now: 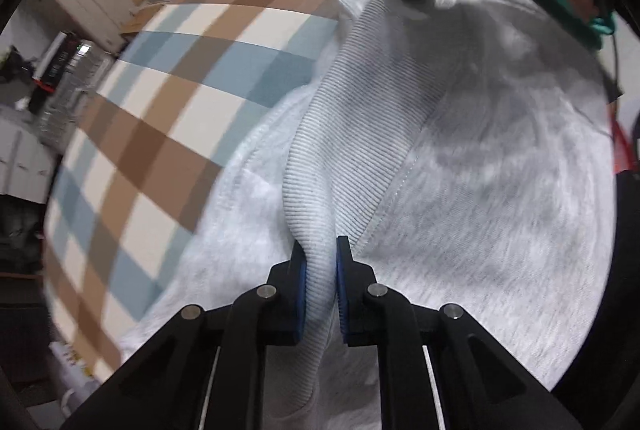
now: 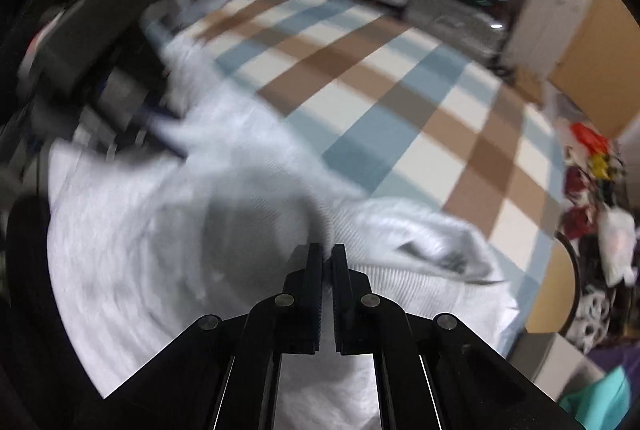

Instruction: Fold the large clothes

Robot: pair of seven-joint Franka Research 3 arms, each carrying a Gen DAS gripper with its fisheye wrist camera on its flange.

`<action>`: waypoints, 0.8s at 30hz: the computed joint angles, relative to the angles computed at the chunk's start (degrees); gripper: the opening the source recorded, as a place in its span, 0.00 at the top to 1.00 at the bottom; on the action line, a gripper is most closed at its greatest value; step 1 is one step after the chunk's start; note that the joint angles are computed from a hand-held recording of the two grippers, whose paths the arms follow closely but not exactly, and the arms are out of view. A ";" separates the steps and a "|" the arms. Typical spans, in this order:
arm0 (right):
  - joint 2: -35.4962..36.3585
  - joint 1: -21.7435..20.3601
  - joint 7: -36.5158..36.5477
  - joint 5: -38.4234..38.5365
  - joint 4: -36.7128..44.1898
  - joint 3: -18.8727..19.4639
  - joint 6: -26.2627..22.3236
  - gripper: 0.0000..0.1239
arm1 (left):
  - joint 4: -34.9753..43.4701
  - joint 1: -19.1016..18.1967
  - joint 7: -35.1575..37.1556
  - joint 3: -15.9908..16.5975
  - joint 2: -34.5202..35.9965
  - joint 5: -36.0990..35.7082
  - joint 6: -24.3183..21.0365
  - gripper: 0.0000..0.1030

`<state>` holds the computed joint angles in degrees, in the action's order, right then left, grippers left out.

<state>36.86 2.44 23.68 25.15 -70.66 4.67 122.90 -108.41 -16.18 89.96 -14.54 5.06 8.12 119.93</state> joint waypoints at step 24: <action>-9.75 -5.51 8.82 9.39 -12.55 5.66 11.97 0.39 | -16.48 -1.91 -26.21 1.37 -22.24 -3.89 9.71 0.20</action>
<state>27.11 -3.07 32.50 34.54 -83.22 10.33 134.86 -124.90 -18.10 63.75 -13.17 -17.18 4.23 129.64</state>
